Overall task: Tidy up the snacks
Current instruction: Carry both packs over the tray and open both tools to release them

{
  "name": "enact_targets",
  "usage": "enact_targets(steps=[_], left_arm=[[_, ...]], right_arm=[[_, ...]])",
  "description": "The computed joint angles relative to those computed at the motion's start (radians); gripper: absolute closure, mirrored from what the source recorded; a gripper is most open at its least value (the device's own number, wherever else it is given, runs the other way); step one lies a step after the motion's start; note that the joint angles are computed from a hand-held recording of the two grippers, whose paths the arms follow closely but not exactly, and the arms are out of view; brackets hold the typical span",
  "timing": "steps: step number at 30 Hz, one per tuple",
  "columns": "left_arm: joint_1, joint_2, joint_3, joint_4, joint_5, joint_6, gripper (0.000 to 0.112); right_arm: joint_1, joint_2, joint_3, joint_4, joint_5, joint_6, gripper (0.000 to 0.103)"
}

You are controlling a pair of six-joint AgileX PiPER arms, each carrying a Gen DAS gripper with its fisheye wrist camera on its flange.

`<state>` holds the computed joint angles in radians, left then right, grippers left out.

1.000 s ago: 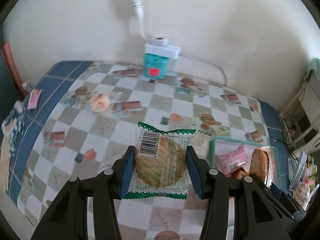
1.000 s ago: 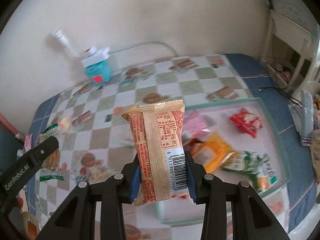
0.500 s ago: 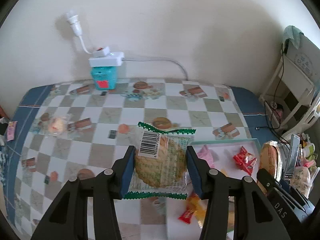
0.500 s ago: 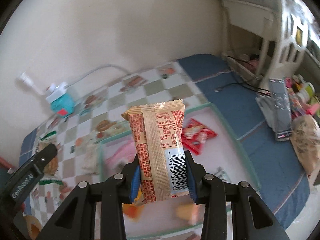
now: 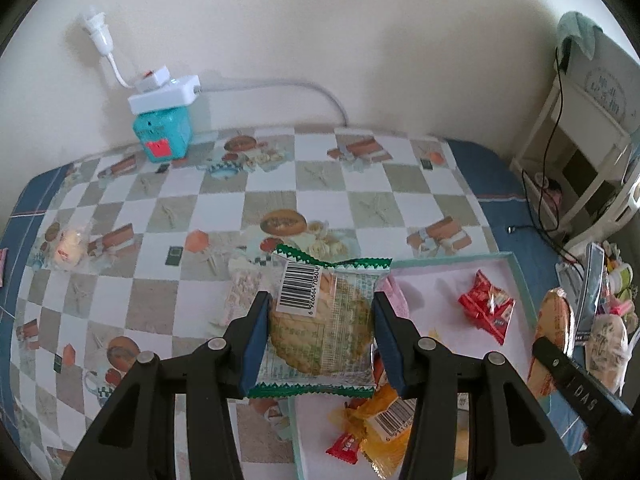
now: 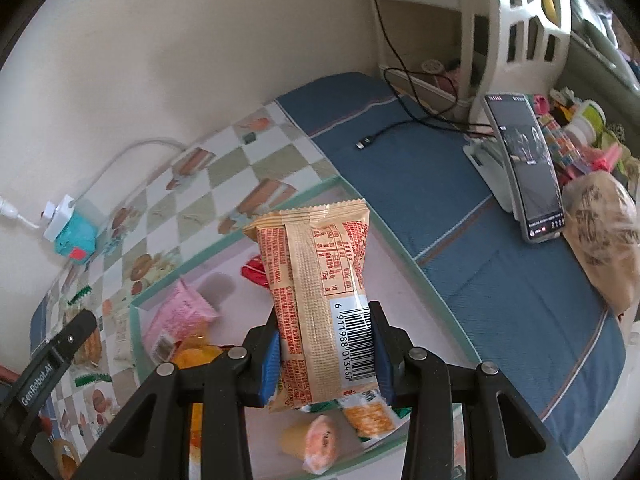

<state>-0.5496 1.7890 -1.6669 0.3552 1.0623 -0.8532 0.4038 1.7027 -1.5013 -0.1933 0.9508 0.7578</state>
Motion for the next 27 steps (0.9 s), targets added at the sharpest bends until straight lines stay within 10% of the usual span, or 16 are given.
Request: enact_targets(steps=[27], left_arm=[[-0.012,0.049,0.008,-0.12,0.041,0.078,0.061]], right_arm=[[-0.024,0.053,0.049,-0.107,0.05,0.019,0.062]])
